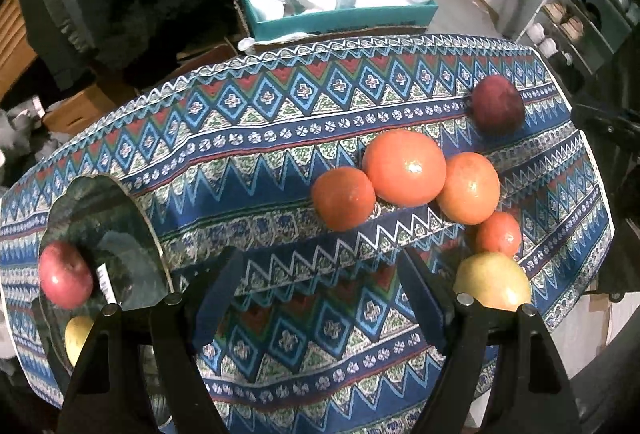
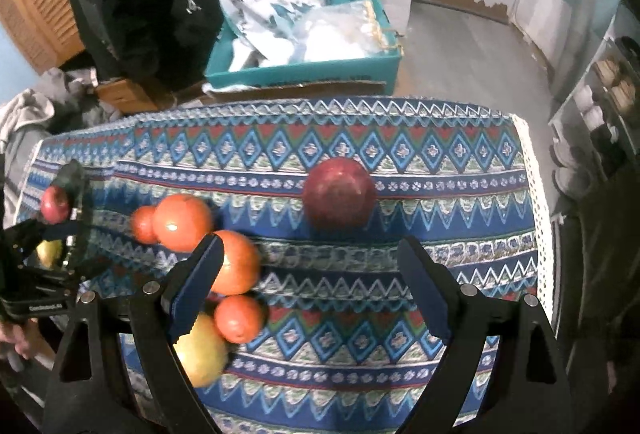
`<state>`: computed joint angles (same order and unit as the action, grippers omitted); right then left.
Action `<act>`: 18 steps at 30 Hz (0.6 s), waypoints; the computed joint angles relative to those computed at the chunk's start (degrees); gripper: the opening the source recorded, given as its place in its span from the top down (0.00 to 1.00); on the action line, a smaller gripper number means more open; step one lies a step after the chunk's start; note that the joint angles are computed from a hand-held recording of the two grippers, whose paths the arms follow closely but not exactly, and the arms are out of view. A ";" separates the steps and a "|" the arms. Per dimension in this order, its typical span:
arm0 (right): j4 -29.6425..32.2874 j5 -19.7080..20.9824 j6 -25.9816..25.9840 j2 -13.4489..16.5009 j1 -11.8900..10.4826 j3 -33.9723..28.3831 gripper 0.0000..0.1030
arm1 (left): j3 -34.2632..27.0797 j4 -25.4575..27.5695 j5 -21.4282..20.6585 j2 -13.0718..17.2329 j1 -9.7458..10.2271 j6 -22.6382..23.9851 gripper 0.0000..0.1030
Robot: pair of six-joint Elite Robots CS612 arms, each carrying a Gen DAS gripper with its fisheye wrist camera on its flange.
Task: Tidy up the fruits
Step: 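Grasp an orange with the left tool while the right tool grasps another red apple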
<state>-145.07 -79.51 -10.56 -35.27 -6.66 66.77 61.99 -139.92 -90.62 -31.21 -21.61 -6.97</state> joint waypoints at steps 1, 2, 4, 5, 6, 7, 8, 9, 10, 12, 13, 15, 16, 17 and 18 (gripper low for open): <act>0.79 -0.39 -0.53 0.38 0.04 -0.66 0.14 | -0.47 0.18 -0.11 0.34 0.02 0.28 0.21; 1.65 -0.85 -1.02 0.83 0.08 -1.46 0.14 | -0.92 0.47 -0.22 0.64 0.05 0.47 0.21; 3.62 -1.69 -1.85 1.72 0.21 -3.11 0.14 | -2.07 1.48 -0.34 1.36 0.08 0.53 0.21; 4.04 -1.76 -1.93 1.97 0.24 -3.53 0.14 | -2.55 1.83 -0.65 1.69 0.12 0.56 0.21; 4.96 -1.28 -2.03 2.40 0.20 -4.32 0.14 | -3.09 2.27 -0.90 2.04 0.13 0.62 0.21; 5.51 -0.95 -2.12 2.62 0.18 -4.73 0.14 | -3.69 2.72 -1.17 2.44 0.14 0.68 0.21; 6.56 -0.67 -2.28 3.01 0.18 -5.47 0.14 | -4.35 3.05 -1.43 2.88 0.14 0.91 0.21; 7.88 -0.65 -2.51 3.49 0.22 -6.38 0.14 | -4.80 3.27 -1.40 3.19 0.10 1.12 0.21; 9.16 -0.82 -2.89 4.00 0.29 -7.31 0.14 | -5.28 3.62 -1.28 3.49 0.05 1.35 0.21; 10.82 -1.62 -3.44 4.88 0.46 -8.77 0.14 | -6.54 4.70 -1.12 4.26 -0.01 2.00 0.21; 11.57 -2.06 -3.71 5.37 0.53 -9.54 0.14 | -7.13 5.16 -1.24 4.62 0.00 2.27 0.21; 13.14 -2.94 -4.54 6.61 0.66 -11.34 0.14 | -8.21 5.94 -1.60 5.30 0.02 2.44 0.21; 13.41 -3.27 -4.68 6.99 0.69 -11.81 0.14 | -8.79 6.40 -1.87 5.67 0.07 2.53 0.21; 13.90 -3.74 -4.72 7.51 0.72 -12.54 0.14 | -9.34 6.84 -2.02 5.98 0.15 2.64 0.21; 14.52 -3.95 -4.40 8.18 0.67 -13.45 0.14 | -9.89 7.24 -2.12 6.31 0.18 2.72 0.21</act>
